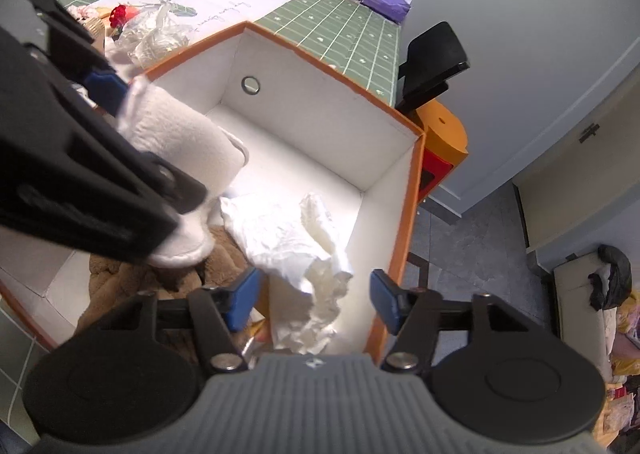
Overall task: Organize soft objects
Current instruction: 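Withdraw both grippers from the shoebox back toward the table items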
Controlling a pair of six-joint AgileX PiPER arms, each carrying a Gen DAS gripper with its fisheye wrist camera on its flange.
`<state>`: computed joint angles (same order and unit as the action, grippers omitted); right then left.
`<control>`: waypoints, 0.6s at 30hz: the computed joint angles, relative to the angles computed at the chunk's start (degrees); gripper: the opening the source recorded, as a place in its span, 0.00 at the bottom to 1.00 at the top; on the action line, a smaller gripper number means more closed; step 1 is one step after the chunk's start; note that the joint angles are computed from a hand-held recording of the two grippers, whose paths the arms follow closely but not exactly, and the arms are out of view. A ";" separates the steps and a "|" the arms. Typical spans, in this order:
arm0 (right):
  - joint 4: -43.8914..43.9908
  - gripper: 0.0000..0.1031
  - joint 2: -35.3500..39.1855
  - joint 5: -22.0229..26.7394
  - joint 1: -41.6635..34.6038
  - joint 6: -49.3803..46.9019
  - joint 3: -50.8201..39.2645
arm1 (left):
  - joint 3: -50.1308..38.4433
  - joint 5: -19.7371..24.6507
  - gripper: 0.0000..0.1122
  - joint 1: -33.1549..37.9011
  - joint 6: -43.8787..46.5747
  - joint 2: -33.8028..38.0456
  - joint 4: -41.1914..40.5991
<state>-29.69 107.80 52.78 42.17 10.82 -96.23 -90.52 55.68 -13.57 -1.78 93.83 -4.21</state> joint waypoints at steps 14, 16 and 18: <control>-20.31 0.70 -10.83 -4.77 12.64 29.55 13.86 | 26.86 -23.41 0.63 7.82 11.17 -23.94 -11.36; -25.07 0.74 -10.52 -3.60 15.74 34.19 14.85 | 28.96 -23.49 0.63 9.80 13.60 -26.28 -13.90; -28.23 0.79 -10.36 -3.21 18.18 38.17 15.91 | 30.95 -23.53 0.63 11.91 16.47 -28.35 -16.25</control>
<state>-57.91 97.44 49.57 60.36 48.99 -80.32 -59.57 32.16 -1.66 14.69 65.48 -20.45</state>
